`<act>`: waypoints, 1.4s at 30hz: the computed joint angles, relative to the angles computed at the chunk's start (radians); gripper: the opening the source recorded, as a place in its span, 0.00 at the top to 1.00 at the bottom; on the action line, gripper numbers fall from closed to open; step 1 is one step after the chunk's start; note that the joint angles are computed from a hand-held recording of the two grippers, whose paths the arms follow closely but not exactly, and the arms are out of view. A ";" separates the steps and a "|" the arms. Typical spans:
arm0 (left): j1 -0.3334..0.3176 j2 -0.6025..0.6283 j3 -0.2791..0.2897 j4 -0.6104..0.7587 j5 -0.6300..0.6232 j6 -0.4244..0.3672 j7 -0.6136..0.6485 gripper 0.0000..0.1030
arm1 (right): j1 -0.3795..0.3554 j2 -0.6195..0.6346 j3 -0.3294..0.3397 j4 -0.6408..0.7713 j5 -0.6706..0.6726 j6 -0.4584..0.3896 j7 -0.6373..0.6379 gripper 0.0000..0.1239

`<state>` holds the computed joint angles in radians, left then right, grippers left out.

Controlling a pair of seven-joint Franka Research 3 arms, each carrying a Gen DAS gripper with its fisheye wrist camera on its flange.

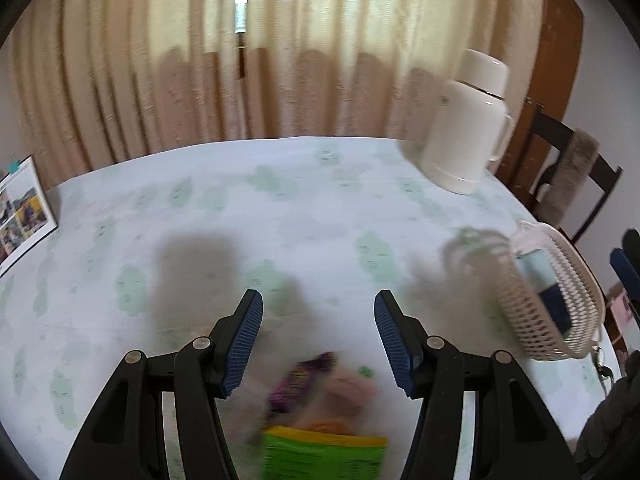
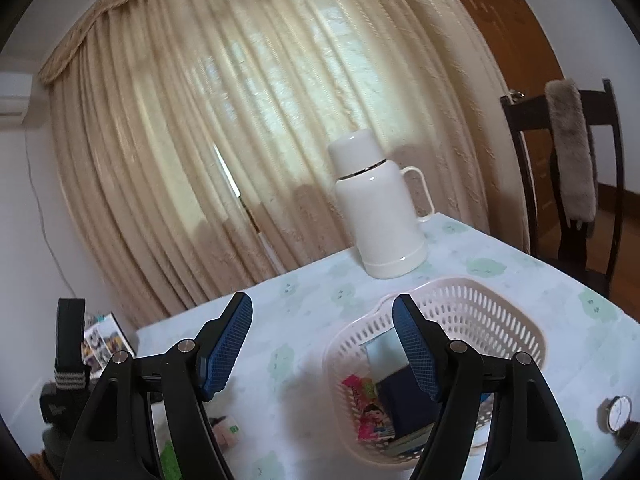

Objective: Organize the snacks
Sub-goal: 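Move both tools back toward the remaining snacks on the table, then close the left tool on the clear packet of brown cake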

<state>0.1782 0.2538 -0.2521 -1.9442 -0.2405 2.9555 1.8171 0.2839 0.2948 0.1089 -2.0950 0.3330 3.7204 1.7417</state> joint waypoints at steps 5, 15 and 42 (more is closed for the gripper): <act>0.030 0.039 0.009 0.048 -0.013 -0.051 0.011 0.47 | 0.010 0.008 -0.003 0.013 0.005 -0.028 -0.028 0.41; 0.021 0.130 0.054 0.143 0.072 -0.166 -0.036 0.47 | -0.001 0.013 0.011 0.023 -0.042 -0.073 -0.036 0.41; -0.012 0.210 0.132 0.219 0.328 -0.211 -0.311 0.73 | 0.061 0.044 -0.012 0.087 0.040 -0.196 -0.196 0.41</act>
<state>0.1660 0.4640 -0.1204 -1.7255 0.0873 2.7448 1.5061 0.3445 0.3384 0.0965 -2.0083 0.3735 3.5248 1.5453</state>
